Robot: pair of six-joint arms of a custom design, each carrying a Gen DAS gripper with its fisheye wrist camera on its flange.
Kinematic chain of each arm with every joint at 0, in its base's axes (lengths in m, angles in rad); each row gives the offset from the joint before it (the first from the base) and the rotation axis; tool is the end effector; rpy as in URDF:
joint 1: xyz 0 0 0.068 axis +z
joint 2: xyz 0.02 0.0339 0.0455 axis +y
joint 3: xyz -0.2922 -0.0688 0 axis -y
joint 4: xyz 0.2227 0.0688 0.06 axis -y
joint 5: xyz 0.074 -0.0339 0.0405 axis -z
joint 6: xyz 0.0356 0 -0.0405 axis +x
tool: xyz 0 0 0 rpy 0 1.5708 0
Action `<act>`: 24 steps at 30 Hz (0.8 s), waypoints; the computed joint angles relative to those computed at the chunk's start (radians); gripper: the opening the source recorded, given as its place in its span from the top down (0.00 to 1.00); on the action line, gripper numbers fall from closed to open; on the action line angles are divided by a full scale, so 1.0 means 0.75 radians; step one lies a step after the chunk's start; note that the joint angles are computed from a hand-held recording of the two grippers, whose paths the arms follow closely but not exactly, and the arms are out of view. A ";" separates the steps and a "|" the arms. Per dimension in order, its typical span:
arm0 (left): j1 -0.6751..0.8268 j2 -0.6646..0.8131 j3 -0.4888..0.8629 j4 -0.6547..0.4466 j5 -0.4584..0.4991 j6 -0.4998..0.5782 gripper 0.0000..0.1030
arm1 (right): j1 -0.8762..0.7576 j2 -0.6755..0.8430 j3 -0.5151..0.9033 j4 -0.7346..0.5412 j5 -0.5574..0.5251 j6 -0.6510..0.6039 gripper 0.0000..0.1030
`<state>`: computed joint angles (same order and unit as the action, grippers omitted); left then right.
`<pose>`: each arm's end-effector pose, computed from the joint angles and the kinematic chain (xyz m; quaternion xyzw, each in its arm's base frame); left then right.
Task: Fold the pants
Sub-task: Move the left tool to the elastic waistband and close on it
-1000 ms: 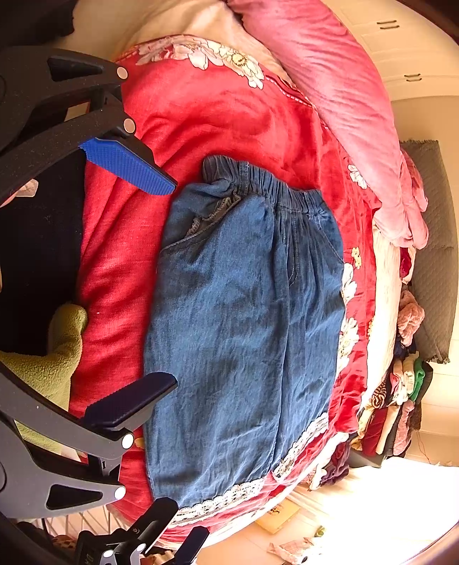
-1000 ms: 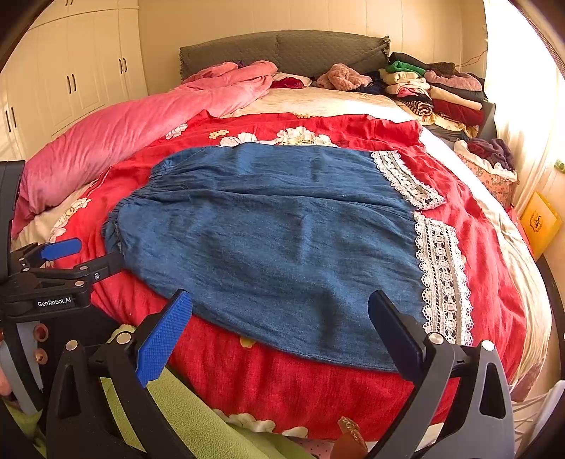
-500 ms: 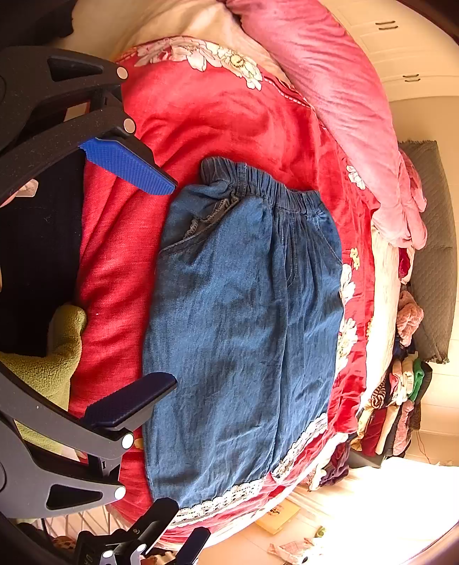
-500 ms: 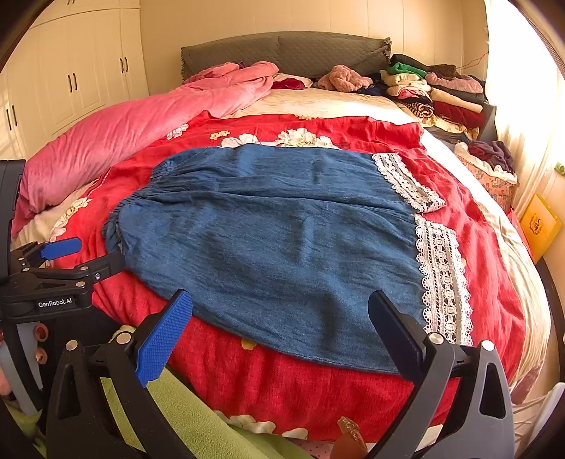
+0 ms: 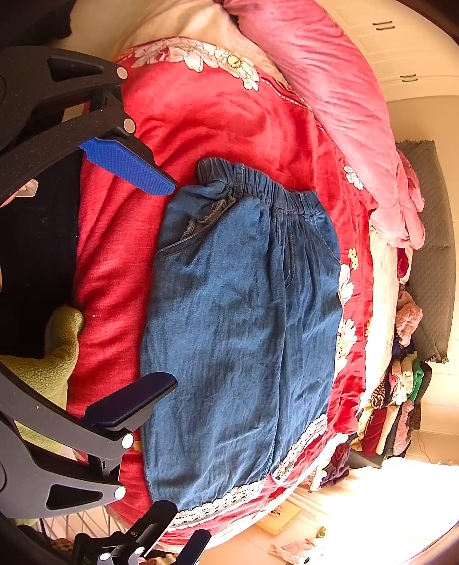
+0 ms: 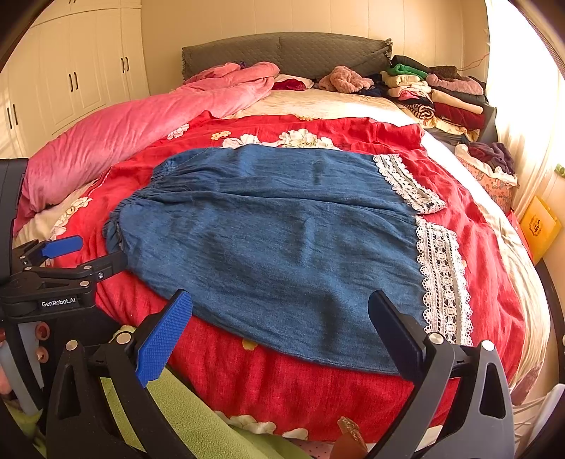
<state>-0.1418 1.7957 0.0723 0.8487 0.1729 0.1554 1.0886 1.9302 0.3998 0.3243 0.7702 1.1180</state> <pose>0.1779 -0.0316 0.0854 0.1678 0.9218 -0.0789 0.3403 0.1273 0.1898 0.0739 0.0815 0.9103 -0.0165 0.4055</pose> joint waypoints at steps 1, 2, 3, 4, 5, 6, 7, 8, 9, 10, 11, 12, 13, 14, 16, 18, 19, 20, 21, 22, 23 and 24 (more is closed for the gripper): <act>0.002 -0.002 0.008 -0.010 0.002 0.003 0.08 | 0.000 0.001 0.000 0.001 -0.001 0.001 0.04; 0.004 -0.004 0.015 -0.016 0.003 0.006 0.08 | -0.005 0.000 -0.002 0.010 -0.007 -0.008 0.04; 0.007 -0.001 0.020 -0.016 0.001 0.006 0.08 | -0.009 -0.001 -0.002 0.012 -0.008 -0.014 0.04; 0.013 -0.002 0.031 -0.030 0.003 0.009 0.08 | -0.016 -0.003 0.000 0.014 -0.008 -0.021 0.04; 0.016 -0.001 0.040 -0.039 0.007 0.009 0.08 | -0.025 -0.005 0.000 0.022 -0.013 -0.038 0.04; 0.020 -0.001 0.049 -0.047 0.008 0.009 0.08 | -0.036 -0.007 0.003 0.022 -0.017 -0.054 0.04; 0.022 0.000 0.062 -0.057 0.006 0.009 0.08 | -0.045 -0.008 0.008 0.020 -0.013 -0.066 0.04; 0.027 -0.001 0.074 -0.070 0.006 0.010 0.08 | -0.055 -0.008 0.008 0.029 -0.014 -0.084 0.04; 0.027 0.001 0.080 -0.071 0.003 0.009 0.08 | -0.065 -0.005 0.008 0.039 -0.018 -0.098 0.04; 0.031 0.004 0.097 -0.083 0.002 0.010 0.08 | -0.081 -0.004 0.011 0.047 -0.024 -0.114 0.04; 0.033 0.009 0.110 -0.088 -0.001 0.009 0.08 | -0.104 0.000 0.012 0.070 -0.037 -0.143 0.04; 0.036 0.014 0.127 -0.102 -0.005 0.007 0.08 | -0.125 0.001 0.015 0.082 -0.048 -0.166 0.04; 0.041 0.019 0.151 -0.123 -0.008 0.007 0.08 | -0.137 0.003 0.018 0.094 -0.054 -0.184 0.04; 0.041 0.023 0.164 -0.130 -0.013 0.003 0.08 | -0.155 0.005 0.023 0.108 -0.062 -0.213 0.04; 0.051 0.033 0.198 -0.151 -0.016 0.004 0.08 | -0.181 0.010 0.036 0.130 -0.066 -0.263 0.04; 0.067 0.043 0.245 -0.184 -0.014 0.004 0.08 | -0.215 0.016 0.053 0.153 -0.072 -0.324 0.04; 0.073 0.047 0.264 -0.200 -0.013 0.005 0.08 | -0.233 0.019 0.062 0.163 -0.078 -0.352 0.04; 0.077 0.051 0.282 -0.215 -0.014 0.004 0.08 | -0.254 0.021 0.073 0.169 -0.083 -0.381 0.04; 0.084 0.057 0.301 -0.229 -0.012 0.005 0.08 | -0.275 0.022 0.082 0.180 -0.090 -0.413 0.04; 0.090 0.061 0.323 -0.245 -0.009 0.004 0.08 | -0.291 0.023 0.091 0.190 -0.097 -0.439 0.04; 0.095 0.065 0.340 -0.254 -0.007 0.003 0.08 | -0.312 0.026 0.105 0.197 -0.100 -0.470 0.04; 0.097 0.068 0.358 -0.267 -0.009 0.001 0.08 | -0.330 0.026 0.115 0.205 -0.107 -0.501 0.04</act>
<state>-0.0691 1.8468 0.3409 0.6485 0.1664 0.1566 0.8408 1.9500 0.4860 0.4782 0.6901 0.7424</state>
